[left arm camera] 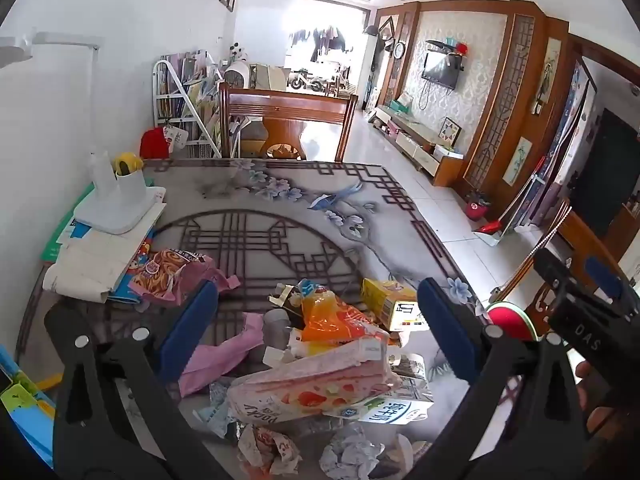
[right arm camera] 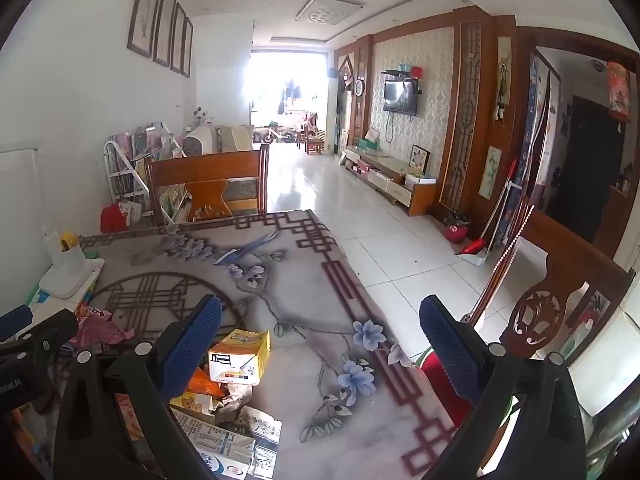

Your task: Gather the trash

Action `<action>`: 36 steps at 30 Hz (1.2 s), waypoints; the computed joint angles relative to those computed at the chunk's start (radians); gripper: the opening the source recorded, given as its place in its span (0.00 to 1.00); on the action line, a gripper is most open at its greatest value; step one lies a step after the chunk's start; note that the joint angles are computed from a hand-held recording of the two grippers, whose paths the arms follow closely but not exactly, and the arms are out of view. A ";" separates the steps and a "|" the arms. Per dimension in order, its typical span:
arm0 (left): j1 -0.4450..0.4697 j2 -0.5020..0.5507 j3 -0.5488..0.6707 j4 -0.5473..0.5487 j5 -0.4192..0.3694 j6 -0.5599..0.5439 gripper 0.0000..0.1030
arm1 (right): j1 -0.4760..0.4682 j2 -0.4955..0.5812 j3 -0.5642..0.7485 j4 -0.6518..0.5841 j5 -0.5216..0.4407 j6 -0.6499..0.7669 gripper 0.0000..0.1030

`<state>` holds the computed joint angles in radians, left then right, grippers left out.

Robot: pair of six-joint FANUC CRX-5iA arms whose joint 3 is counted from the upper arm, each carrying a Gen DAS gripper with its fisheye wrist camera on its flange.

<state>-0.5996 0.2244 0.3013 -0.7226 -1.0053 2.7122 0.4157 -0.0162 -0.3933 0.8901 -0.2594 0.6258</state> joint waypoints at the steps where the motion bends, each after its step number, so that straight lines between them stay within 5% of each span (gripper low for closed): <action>1: 0.005 -0.008 -0.012 0.005 0.018 0.023 0.95 | -0.002 0.000 0.000 0.005 0.002 -0.004 0.93; 8: 0.004 -0.034 -0.045 -0.008 0.043 0.034 0.95 | -0.034 -0.019 -0.056 0.205 0.047 -0.185 0.93; 13: 0.004 -0.002 -0.014 0.000 0.010 0.012 0.95 | -0.004 -0.014 -0.018 0.045 -0.002 -0.081 0.93; 21: 0.006 -0.004 0.001 0.001 -0.028 -0.005 0.95 | 0.018 -0.007 0.008 -0.038 -0.027 -0.015 0.93; 36: -0.003 -0.013 -0.009 -0.018 -0.041 0.001 0.95 | 0.023 -0.012 -0.002 -0.041 -0.029 -0.017 0.93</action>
